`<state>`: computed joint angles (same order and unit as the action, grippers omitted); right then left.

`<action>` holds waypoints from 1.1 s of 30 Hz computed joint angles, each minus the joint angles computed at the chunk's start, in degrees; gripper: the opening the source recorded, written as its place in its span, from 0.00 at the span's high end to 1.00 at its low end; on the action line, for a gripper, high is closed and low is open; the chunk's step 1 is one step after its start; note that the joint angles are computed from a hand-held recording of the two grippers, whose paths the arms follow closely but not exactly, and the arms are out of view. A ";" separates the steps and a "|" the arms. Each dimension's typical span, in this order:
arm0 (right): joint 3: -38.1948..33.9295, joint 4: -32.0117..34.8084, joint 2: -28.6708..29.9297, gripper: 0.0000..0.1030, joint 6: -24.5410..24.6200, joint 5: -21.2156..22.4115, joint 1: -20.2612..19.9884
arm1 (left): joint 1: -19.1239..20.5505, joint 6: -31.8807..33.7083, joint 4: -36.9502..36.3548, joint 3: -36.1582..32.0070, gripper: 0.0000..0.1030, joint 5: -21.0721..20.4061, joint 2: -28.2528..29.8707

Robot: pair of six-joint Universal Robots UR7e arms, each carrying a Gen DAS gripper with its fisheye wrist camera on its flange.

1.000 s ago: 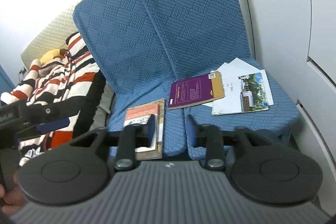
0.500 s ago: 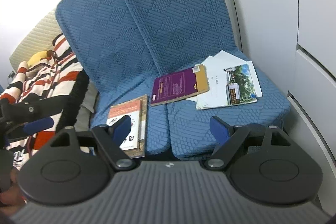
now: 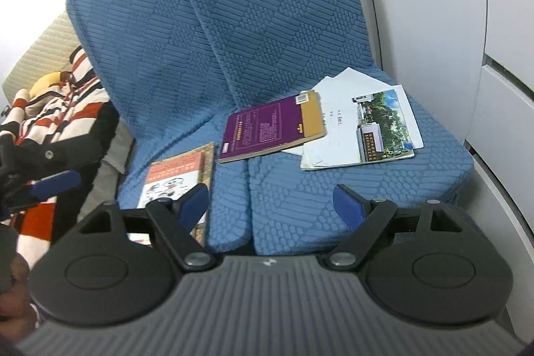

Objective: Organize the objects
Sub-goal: 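Withdraw both tools and move them toward the purple-and-gold paperback, then grasp the purple-and-gold paperback edge with the left gripper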

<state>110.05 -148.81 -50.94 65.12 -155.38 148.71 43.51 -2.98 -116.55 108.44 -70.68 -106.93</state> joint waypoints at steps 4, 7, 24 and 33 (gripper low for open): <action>1.73 -4.56 0.96 0.19 -2.06 0.18 -2.12 | 1.69 2.16 -4.86 2.43 0.01 0.47 1.14; 2.59 -6.35 1.57 0.19 -3.36 0.43 -3.71 | 4.03 2.31 -7.38 3.31 0.01 0.08 3.34; 3.67 -27.65 5.97 0.19 -19.03 3.00 -12.61 | 14.29 11.29 -21.00 2.62 0.01 -0.43 17.78; 1.54 -29.37 6.70 0.19 -21.08 6.83 -18.33 | 18.31 11.43 -19.83 -3.20 0.08 -0.39 26.37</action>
